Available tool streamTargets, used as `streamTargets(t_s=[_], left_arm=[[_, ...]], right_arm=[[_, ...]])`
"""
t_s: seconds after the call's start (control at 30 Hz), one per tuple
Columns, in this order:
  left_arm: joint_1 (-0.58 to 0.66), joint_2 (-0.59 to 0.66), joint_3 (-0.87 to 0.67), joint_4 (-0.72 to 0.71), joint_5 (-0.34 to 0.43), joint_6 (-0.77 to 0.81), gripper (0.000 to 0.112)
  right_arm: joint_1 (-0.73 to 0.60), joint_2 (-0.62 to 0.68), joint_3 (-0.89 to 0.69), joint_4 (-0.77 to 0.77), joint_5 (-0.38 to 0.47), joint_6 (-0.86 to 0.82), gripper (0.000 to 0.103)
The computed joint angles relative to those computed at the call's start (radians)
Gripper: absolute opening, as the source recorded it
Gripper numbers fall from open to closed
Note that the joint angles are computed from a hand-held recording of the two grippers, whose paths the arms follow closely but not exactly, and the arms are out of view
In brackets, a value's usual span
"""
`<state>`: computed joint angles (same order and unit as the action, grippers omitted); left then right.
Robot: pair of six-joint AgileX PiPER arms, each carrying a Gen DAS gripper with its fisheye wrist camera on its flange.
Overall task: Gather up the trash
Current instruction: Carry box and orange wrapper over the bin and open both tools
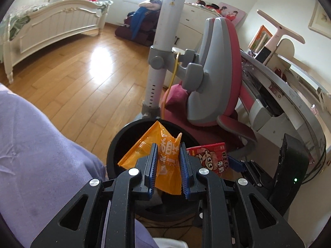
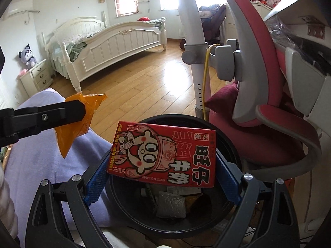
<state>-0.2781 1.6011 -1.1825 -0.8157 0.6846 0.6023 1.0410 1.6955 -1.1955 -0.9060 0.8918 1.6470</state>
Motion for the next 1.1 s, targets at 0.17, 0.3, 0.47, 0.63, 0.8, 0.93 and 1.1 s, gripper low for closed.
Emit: streamTargets(t_s=[0.17, 0.3, 0.47, 0.63, 0.8, 0.93, 1.1], left_arm=[[-0.048, 0.057, -0.047, 0.059, -0.012, -0.036, 0.021], [-0.081, 0.098, -0.088, 0.103, -0.014, -0.062, 0.021], [-0.099, 0.119, -0.107, 0.126, -0.016, -0.076, 0.021], [-0.112, 0.134, -0.121, 0.159, -0.022, -0.105, 0.022], [-0.145, 0.119, -0.112, 0.267, -0.071, -0.2, 0.052], [-0.167, 0.094, -0.099, 0.368, -0.095, -0.29, 0.068], [-0.167, 0.026, -0.045, 0.493, -0.131, -0.393, 0.078]], right_arm=[[-0.022, 0.005, 0.019, 0.023, -0.009, -0.004, 0.091], [-0.036, 0.0, 0.039, 0.036, -0.023, 0.001, 0.091], [-0.05, -0.008, 0.062, 0.036, -0.045, 0.005, 0.091], [-0.059, -0.006, 0.067, 0.046, -0.057, 0.0, 0.091], [-0.064, 0.002, 0.058, 0.07, -0.038, -0.021, 0.091], [-0.058, 0.001, 0.053, 0.079, -0.024, -0.033, 0.091], [-0.033, -0.001, 0.041, 0.058, -0.004, -0.016, 0.094]])
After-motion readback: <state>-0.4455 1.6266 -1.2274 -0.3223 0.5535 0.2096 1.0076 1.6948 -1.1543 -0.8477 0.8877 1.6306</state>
